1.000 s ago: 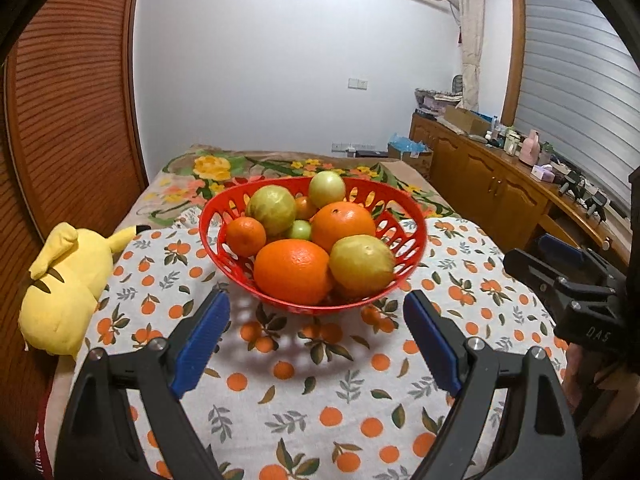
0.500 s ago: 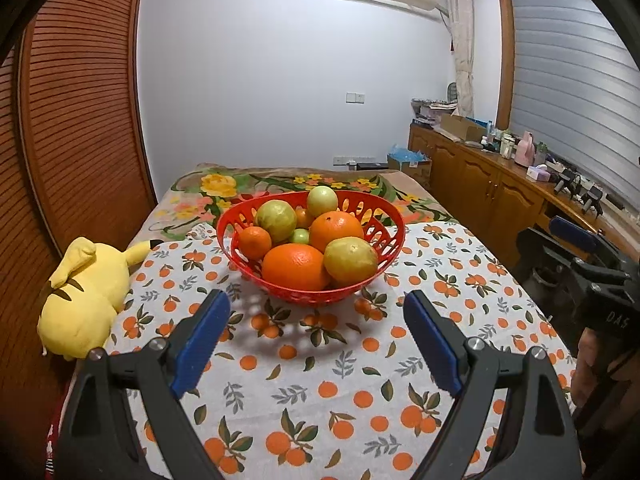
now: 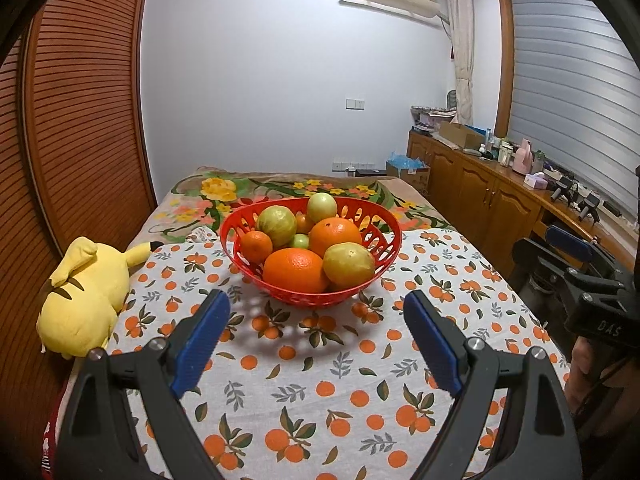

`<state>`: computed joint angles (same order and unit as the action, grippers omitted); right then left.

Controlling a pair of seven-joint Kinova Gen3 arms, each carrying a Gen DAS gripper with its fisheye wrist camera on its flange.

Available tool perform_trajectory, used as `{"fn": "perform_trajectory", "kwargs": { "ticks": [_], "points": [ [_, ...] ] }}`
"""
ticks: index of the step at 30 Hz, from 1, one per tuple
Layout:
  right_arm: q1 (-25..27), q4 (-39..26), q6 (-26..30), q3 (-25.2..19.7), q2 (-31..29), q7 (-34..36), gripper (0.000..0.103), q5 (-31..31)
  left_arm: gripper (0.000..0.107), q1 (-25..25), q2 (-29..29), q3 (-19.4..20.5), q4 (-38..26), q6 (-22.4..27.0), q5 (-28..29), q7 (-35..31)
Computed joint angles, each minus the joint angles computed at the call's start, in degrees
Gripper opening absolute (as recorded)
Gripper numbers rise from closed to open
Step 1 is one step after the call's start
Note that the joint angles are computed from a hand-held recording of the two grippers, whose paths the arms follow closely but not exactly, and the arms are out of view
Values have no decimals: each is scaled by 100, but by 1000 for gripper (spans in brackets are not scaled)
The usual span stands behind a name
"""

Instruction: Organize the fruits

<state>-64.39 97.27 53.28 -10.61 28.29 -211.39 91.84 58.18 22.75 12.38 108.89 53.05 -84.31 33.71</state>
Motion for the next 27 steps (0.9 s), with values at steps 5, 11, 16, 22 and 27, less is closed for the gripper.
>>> {"fn": "perform_trajectory", "kwargs": {
  "ticks": [5,11,16,22,27],
  "points": [
    [0,1,-4,-4,-17,21,103,-22,89,-1,-4,5,5,7,-2,2],
    [1,-3,-7,-3,-16,27,103,-31,89,0,-18,10,5,-4,12,-2],
    [12,3,-37,-3,-20,27,103,-40,89,-2,-15,10,9,4,9,-3],
    [15,10,-36,-2,-17,13,103,-25,89,1,-27,16,19,8,0,14],
    [26,15,-44,-3,-8,-9,103,-5,89,38,-60,43,21,65,-6,17]
  ]
}}
